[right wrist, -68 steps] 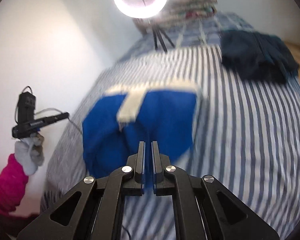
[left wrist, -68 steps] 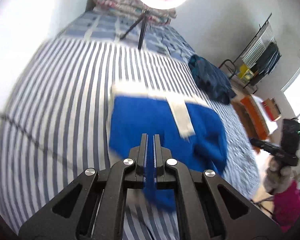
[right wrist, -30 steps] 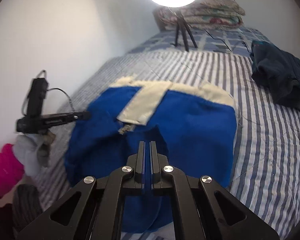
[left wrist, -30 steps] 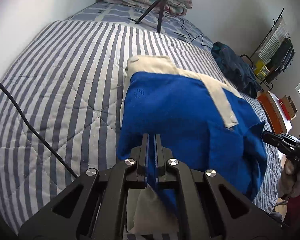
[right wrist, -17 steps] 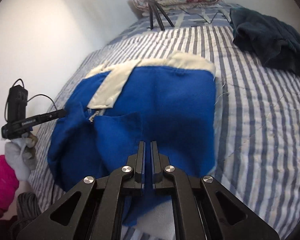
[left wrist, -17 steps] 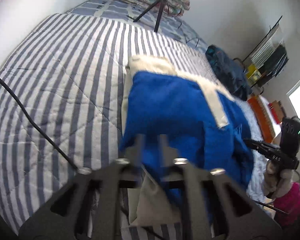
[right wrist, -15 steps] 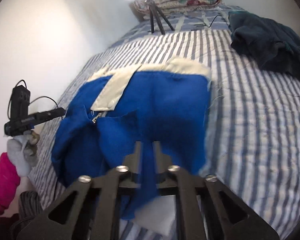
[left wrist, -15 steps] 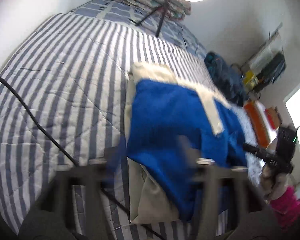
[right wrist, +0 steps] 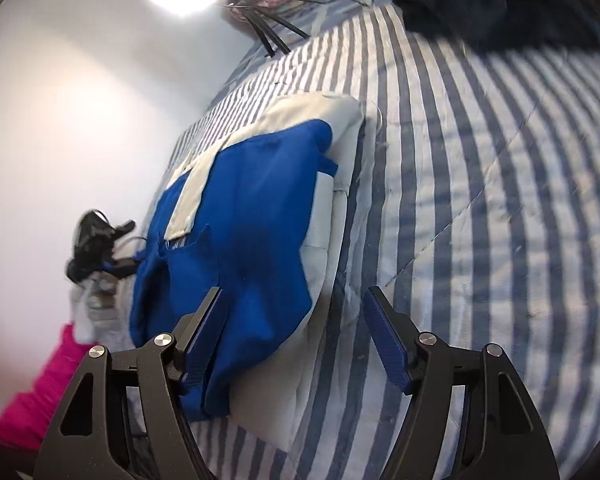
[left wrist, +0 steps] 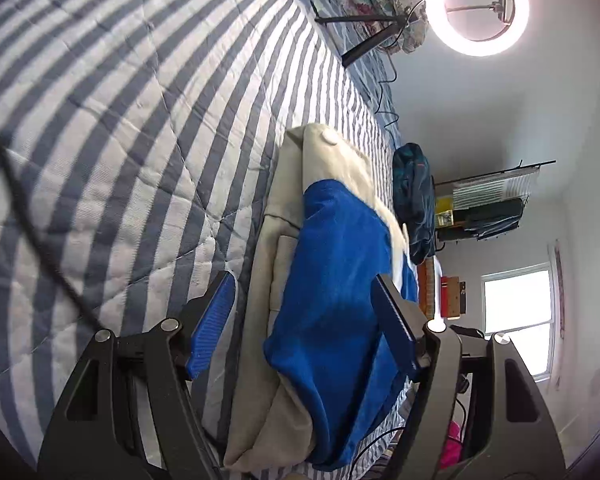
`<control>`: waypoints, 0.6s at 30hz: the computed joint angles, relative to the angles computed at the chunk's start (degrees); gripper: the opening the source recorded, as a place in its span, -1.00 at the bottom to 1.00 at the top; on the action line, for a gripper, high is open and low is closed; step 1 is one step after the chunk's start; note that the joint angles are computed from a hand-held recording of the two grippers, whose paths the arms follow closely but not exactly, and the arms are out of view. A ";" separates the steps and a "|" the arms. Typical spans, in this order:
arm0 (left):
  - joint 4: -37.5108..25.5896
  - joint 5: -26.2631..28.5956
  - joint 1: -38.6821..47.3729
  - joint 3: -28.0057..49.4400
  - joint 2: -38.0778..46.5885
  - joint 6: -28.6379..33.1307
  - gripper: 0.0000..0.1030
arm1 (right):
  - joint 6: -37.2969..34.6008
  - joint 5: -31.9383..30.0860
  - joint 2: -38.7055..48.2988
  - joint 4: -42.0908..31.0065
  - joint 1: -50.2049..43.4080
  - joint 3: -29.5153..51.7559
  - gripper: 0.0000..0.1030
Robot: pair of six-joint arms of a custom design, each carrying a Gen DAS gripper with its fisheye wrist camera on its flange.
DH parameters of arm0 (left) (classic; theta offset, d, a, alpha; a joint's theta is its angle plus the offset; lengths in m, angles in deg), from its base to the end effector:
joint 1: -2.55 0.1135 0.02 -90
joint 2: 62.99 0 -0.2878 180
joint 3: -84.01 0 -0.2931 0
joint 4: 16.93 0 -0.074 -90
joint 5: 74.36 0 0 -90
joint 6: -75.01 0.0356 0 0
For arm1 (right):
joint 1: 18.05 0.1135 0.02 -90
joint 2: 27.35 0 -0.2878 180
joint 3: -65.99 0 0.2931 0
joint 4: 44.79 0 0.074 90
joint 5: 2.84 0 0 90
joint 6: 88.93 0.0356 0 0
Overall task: Fold large clothes
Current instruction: 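Grasp the bundle edges with both grippers and fold it in half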
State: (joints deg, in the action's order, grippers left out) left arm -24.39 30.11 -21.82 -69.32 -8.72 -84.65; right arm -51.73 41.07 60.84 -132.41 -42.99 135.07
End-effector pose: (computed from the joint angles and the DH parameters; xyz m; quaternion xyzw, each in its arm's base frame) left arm 0.1789 -0.0908 0.1490 -0.2853 0.8347 -0.4109 0.2303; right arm 0.2461 -0.0861 0.2107 -0.1639 0.8973 0.3855 0.1388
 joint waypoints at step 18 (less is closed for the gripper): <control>9.52 1.45 -0.77 11.13 23.94 5.23 0.19 | -0.05 -7.52 8.96 -2.03 3.80 1.81 -0.02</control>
